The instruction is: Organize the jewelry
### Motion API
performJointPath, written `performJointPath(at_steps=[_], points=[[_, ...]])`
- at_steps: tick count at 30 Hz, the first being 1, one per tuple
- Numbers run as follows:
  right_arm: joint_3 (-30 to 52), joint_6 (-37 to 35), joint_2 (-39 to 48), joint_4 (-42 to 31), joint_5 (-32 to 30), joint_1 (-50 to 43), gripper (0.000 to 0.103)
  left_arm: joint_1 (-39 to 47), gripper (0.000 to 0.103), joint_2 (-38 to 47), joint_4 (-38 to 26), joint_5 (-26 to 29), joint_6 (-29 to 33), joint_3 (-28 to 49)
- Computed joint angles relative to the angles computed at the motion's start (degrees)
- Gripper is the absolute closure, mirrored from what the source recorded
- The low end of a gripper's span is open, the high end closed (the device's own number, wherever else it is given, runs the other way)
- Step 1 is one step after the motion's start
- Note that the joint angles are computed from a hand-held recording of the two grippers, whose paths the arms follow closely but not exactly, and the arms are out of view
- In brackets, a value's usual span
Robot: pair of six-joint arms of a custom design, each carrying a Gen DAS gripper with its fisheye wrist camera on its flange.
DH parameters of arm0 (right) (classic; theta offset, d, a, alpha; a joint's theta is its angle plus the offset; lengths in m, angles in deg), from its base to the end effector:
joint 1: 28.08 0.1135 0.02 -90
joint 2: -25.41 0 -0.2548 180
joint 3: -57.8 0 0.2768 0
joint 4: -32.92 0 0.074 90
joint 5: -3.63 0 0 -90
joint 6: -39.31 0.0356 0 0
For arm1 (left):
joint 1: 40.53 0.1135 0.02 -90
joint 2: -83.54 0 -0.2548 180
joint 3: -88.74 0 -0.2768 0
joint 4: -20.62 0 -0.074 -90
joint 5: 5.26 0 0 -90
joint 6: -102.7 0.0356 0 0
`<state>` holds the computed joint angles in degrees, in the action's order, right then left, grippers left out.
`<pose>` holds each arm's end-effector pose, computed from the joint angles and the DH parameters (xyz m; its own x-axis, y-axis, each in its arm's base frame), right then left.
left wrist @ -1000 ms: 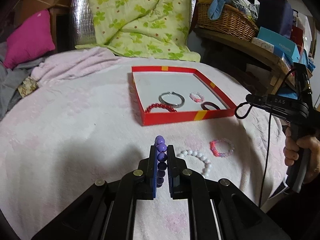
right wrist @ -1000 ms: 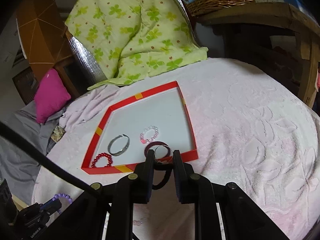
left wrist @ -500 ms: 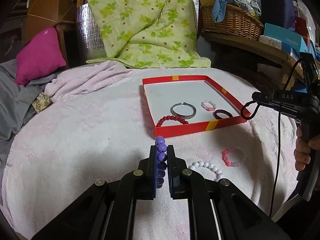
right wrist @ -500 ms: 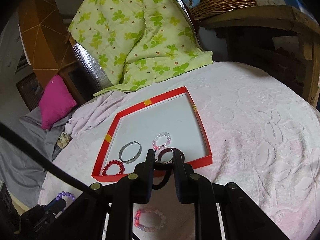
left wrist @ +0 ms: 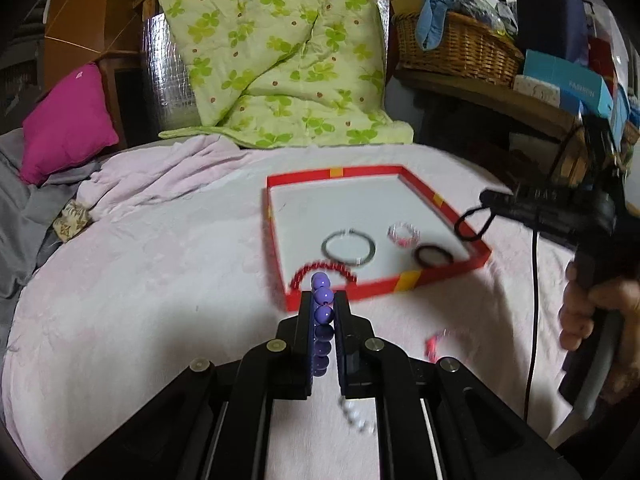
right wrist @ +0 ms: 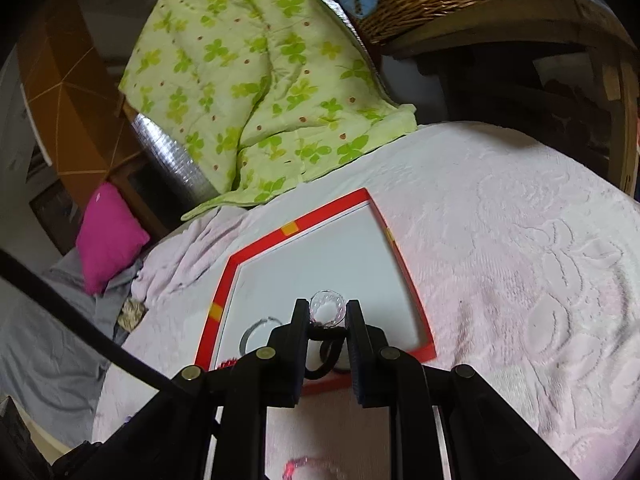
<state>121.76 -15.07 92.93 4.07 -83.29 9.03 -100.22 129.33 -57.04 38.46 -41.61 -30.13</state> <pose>0.2335 0.1742 0.2730 -0.6773 0.2169 -0.7030 -0.2114 0.8579 0.4683 0.1005 -0.1209 0.2820 -0.6077 -0.0727 -0.7908 -0.1137 0.9935 -0.0039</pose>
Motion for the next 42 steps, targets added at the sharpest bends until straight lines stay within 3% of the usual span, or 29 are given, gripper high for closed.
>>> performJointPath(at_steps=[3, 7, 13, 17, 28, 38, 39, 40, 42], points=[[0.98, 1.02, 1.82, 1.49, -1.88, -1.97, 0.084, 7.53, 0.093, 0.34, 6.96, 3.12, 9.98, 0.96], [3.67, 1.89, 6.18, 4.44, -3.77, -4.12, 0.084, 19.78, 0.093, 4.58, 18.09, 11.98, 21.24, 2.34], [9.26, 3.0, 13.49, 5.05, -4.8, -5.18, 0.084, 31.13, 0.093, 15.07, 29.06, 19.54, 28.84, 5.87], [12.14, 3.66, 17.15, 6.11, -5.07, -5.74, 0.084, 36.24, 0.093, 20.55, 33.46, 24.61, 30.2, 7.04], [25.24, 2.77, 29.7, 0.94, -8.52, -4.43, 0.084, 42.4, 0.093, 34.22, 32.56, 32.15, 33.82, 14.49], [35.08, 3.28, 39.26, -4.9, -7.96, -1.35, 0.081, 43.19, 0.092, 38.83, 28.35, 35.41, 34.3, 16.19], [35.56, 3.44, 39.88, -5.34, -7.97, -1.27, 0.081, 43.04, 0.09, 38.65, 28.22, 35.27, 34.36, 16.06], [35.51, 3.3, 39.93, -5.18, -8.06, -1.24, 0.081, 42.94, 0.081, 38.56, 27.99, 34.96, 34.44, 16.1], [34.84, 3.01, 39.3, -4.9, -7.57, -1.26, 0.067, 42.26, 0.062, 37.5, 27.56, 33.09, 34.01, 15.55]])
